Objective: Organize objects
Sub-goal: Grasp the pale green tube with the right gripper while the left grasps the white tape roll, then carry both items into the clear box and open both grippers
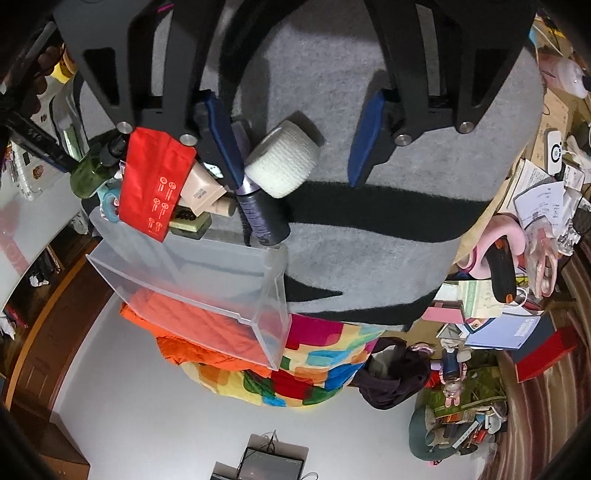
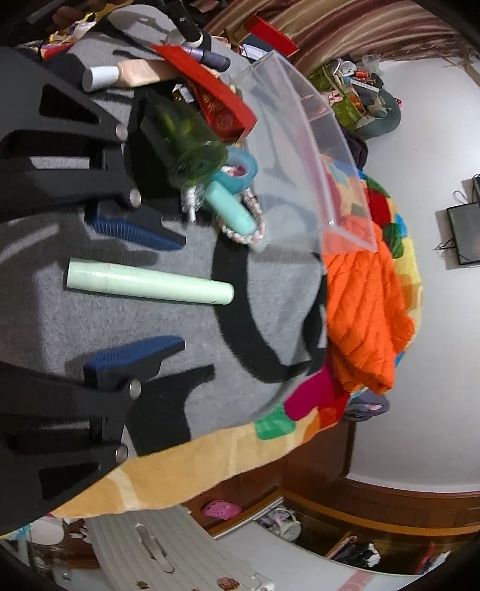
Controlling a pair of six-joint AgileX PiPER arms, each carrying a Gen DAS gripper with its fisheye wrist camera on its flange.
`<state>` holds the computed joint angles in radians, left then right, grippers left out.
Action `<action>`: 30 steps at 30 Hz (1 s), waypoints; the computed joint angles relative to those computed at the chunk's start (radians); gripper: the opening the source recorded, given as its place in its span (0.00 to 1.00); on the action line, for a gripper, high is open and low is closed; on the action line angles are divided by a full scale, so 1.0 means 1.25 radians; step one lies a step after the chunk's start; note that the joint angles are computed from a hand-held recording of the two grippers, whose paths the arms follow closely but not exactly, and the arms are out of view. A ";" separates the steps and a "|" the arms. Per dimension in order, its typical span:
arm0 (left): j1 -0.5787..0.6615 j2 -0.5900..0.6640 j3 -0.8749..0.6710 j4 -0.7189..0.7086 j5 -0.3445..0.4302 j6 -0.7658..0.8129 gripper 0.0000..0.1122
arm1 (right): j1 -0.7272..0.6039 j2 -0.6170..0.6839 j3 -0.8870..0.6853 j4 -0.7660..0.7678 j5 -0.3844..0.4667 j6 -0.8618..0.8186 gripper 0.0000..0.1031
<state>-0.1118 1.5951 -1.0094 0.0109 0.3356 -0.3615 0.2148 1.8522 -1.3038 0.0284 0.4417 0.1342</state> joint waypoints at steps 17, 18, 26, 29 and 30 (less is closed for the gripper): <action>-0.022 -0.067 0.011 0.132 -0.003 -0.111 0.35 | -0.014 -0.036 0.016 0.068 -0.019 -0.068 0.14; -0.026 -0.070 0.006 0.155 0.000 -0.128 0.35 | -0.016 -0.040 0.009 0.083 -0.016 -0.085 0.14; -0.032 -0.052 -0.089 0.182 0.024 -0.099 0.35 | -0.015 -0.040 -0.097 0.166 0.016 -0.200 0.14; -0.024 -0.020 -0.147 0.113 0.034 -0.011 0.35 | -0.009 -0.015 -0.163 0.198 0.043 -0.238 0.14; -0.023 -0.008 -0.166 0.095 0.040 0.012 0.35 | -0.001 -0.003 -0.188 0.180 0.047 -0.229 0.14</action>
